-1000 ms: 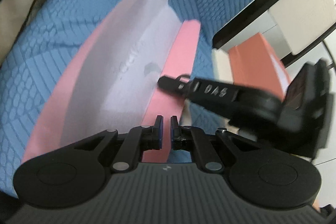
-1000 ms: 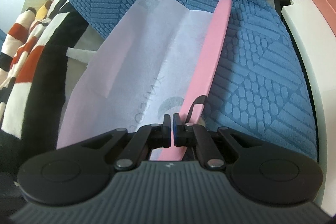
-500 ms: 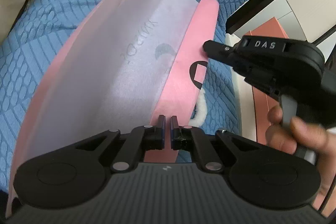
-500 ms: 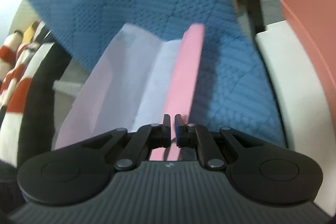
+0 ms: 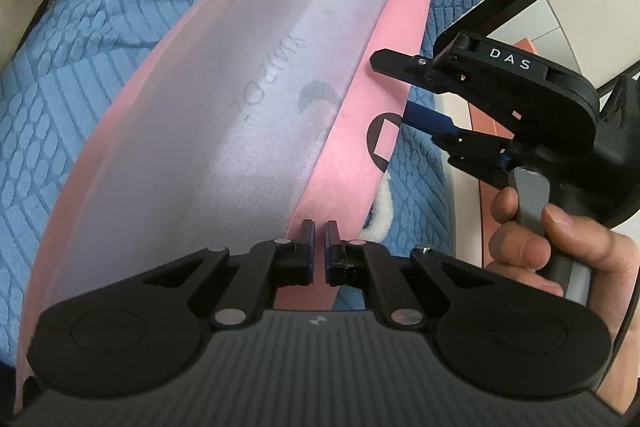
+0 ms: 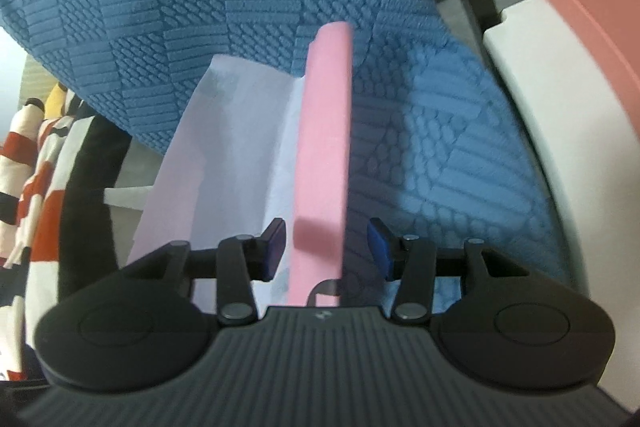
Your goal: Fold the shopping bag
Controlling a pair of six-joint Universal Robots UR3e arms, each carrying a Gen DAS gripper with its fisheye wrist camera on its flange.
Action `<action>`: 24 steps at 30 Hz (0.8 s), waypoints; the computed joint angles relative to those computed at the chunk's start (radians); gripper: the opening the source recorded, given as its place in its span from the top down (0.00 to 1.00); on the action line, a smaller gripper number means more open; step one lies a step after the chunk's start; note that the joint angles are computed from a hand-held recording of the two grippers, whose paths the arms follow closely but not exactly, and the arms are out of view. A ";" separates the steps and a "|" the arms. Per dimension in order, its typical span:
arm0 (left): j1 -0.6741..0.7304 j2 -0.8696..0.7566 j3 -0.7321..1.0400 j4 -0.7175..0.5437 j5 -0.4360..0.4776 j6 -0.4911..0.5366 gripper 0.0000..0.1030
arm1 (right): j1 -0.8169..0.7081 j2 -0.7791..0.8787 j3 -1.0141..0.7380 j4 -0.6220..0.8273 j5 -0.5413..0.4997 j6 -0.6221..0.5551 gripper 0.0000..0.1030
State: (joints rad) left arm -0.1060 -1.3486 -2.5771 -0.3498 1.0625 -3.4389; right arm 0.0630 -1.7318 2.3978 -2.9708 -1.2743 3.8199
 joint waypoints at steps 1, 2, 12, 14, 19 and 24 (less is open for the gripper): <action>0.000 0.000 0.005 -0.008 -0.001 0.003 0.94 | 0.008 0.002 -0.003 0.001 -0.010 0.002 0.65; 0.001 0.005 0.006 -0.015 -0.002 0.006 0.94 | 0.022 0.003 -0.012 0.011 -0.033 0.004 0.81; -0.005 0.029 0.007 -0.005 -0.003 0.020 0.94 | 0.034 -0.009 -0.021 0.032 -0.046 -0.037 0.93; -0.007 0.034 0.007 -0.002 -0.003 0.017 0.94 | 0.018 -0.021 -0.009 0.034 -0.023 -0.044 0.93; -0.017 0.057 0.033 -0.031 0.030 0.011 0.84 | 0.048 -0.030 -0.055 0.082 -0.036 -0.061 0.93; 0.016 0.152 0.022 -0.107 0.029 0.050 0.70 | 0.085 -0.008 -0.105 0.129 -0.051 -0.050 0.92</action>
State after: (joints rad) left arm -0.0904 -1.1966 -2.5551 -0.4570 1.0915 -3.3893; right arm 0.1481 -1.7396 2.2930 -2.8420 -1.3248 3.7695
